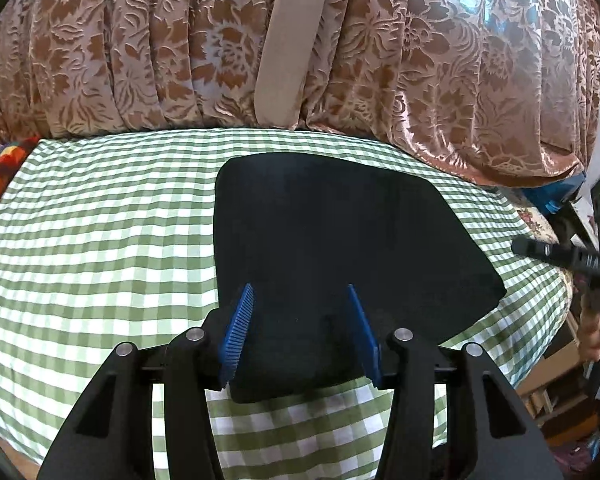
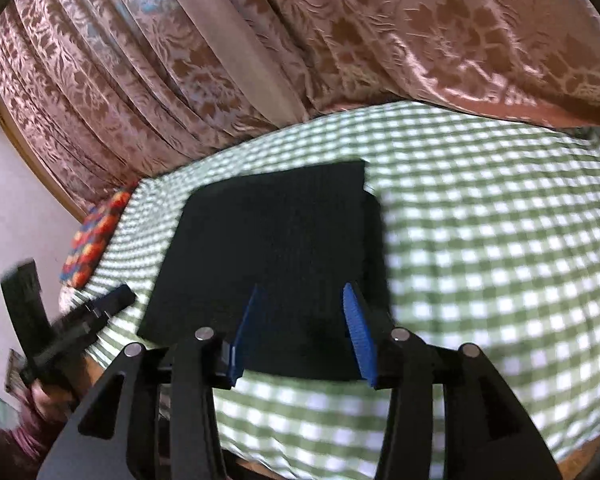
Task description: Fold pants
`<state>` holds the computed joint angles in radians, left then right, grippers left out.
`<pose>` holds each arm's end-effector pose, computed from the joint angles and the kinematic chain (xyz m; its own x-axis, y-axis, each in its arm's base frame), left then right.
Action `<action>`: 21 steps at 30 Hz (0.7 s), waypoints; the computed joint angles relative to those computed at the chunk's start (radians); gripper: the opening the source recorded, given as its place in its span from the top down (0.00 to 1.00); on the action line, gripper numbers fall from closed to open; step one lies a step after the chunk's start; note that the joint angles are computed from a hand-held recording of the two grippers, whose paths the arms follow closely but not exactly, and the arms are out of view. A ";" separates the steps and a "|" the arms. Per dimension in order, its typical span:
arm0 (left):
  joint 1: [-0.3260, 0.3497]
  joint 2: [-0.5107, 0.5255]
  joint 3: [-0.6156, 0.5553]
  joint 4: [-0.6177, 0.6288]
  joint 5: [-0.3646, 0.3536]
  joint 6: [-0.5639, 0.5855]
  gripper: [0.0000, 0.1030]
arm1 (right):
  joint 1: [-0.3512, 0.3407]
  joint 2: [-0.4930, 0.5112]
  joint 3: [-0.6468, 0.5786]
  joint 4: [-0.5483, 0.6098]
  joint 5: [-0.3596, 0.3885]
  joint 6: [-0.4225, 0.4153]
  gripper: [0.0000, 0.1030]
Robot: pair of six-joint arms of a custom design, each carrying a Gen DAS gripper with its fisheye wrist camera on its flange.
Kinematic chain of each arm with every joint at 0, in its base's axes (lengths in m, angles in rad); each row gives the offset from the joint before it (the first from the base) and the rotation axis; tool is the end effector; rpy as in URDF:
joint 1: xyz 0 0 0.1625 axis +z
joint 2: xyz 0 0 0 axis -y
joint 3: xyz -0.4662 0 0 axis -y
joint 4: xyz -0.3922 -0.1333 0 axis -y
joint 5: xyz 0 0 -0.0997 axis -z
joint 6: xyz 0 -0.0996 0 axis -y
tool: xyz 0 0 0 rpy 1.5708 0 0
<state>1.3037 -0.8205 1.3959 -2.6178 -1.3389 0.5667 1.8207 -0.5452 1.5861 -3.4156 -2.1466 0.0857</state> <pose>-0.0552 -0.7934 0.2490 -0.6890 0.5930 -0.4166 0.7171 0.6411 -0.2734 0.2562 -0.6841 0.0797 -0.9210 0.2294 0.3148 -0.0931 0.6551 -0.7498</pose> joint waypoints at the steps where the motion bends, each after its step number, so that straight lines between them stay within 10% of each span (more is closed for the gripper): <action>1: -0.002 0.002 0.001 -0.003 0.006 0.005 0.54 | -0.005 0.012 -0.030 0.018 0.012 0.005 0.56; 21: -0.001 0.062 -0.055 0.010 0.088 0.021 0.54 | -0.083 0.169 -0.356 0.200 -0.128 0.061 0.54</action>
